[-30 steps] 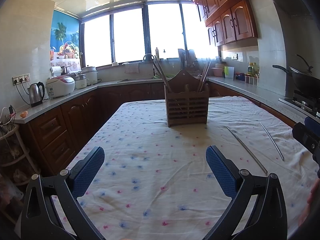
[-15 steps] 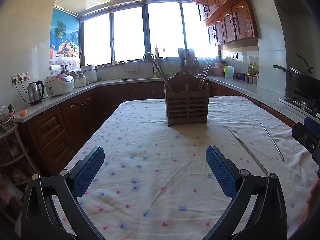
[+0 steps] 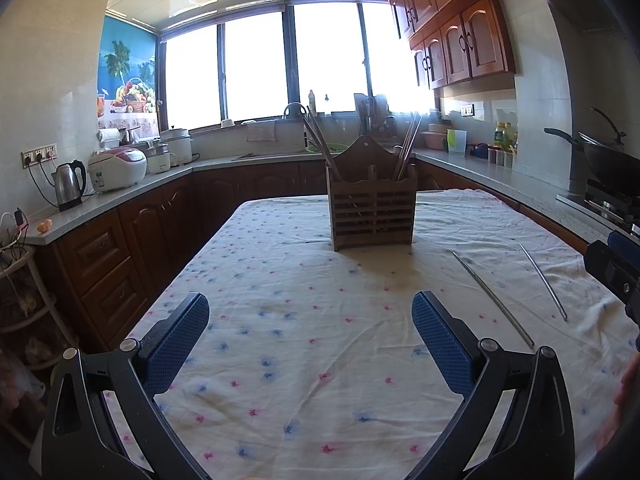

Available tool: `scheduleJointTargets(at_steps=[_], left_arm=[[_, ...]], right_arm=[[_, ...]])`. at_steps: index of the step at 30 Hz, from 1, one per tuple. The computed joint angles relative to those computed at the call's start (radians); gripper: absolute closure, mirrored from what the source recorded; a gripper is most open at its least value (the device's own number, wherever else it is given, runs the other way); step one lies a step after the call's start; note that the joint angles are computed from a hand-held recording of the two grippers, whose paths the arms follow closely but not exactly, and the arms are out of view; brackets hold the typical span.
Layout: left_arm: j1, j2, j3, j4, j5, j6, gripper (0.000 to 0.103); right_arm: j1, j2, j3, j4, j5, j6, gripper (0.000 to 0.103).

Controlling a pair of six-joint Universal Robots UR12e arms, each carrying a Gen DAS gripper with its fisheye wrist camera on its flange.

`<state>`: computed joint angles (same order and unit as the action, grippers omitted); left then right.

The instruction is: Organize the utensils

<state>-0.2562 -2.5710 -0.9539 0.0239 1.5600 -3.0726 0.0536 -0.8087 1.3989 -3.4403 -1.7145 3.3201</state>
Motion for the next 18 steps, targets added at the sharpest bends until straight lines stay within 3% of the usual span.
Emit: scheduleJointTargets(at_steps=[18], left_arm=[[0.008, 0.005, 0.011, -0.050, -0.042, -0.009, 0.000]], right_arm=[[-0.004, 0.001, -0.005, 0.017, 0.000, 0.005, 0.000]])
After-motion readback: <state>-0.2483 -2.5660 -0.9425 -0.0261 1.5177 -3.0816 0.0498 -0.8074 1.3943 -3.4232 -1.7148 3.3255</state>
